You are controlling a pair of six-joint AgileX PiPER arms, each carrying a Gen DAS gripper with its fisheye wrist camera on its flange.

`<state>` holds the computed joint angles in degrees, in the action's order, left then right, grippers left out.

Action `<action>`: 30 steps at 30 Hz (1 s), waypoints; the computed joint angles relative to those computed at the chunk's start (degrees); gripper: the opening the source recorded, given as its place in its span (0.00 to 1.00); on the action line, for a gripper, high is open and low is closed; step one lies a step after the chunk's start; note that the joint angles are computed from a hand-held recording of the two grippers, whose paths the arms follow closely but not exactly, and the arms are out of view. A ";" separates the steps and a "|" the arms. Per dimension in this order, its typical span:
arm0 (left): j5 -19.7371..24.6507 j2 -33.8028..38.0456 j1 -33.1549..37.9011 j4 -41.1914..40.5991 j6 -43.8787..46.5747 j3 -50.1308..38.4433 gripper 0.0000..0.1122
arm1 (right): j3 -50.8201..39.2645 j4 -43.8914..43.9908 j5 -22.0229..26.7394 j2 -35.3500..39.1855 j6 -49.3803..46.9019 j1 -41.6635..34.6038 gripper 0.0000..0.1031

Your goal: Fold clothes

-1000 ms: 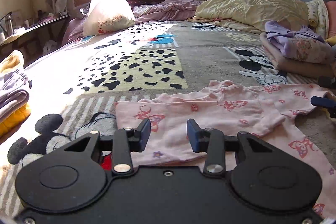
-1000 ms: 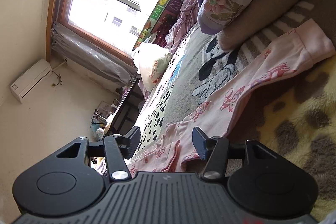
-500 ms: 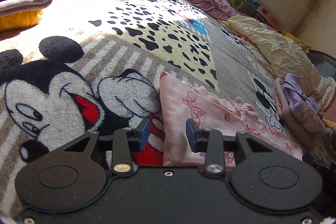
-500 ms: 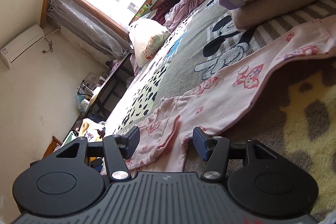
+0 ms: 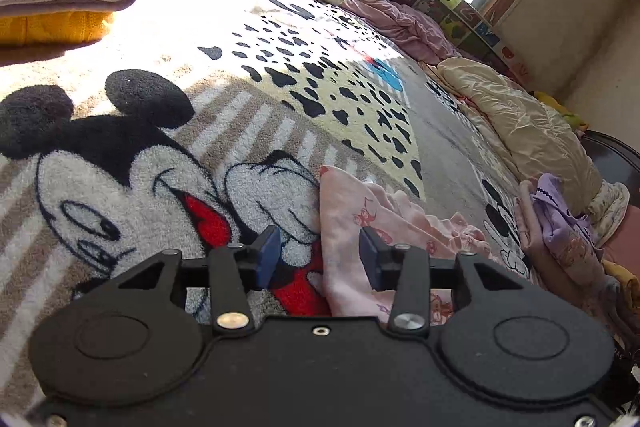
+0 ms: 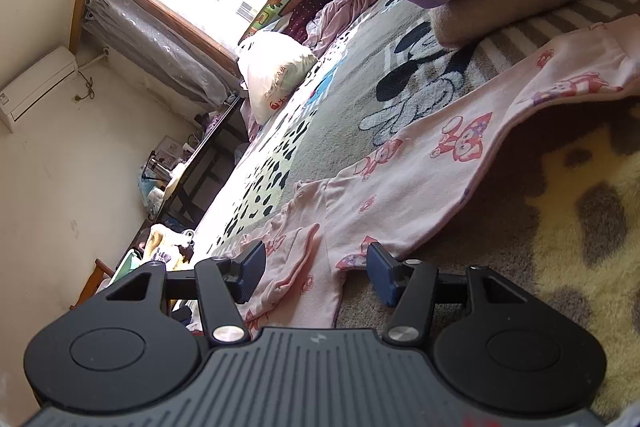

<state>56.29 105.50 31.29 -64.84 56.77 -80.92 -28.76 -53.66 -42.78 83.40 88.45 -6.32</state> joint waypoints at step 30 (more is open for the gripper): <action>-6.46 7.19 -11.34 11.72 7.35 -10.38 0.16 | 8.81 26.68 -0.32 -3.65 -8.76 -6.63 0.55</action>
<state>49.82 112.69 19.96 -53.12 64.13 -91.31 -19.95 -26.98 -43.11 79.75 79.69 -12.95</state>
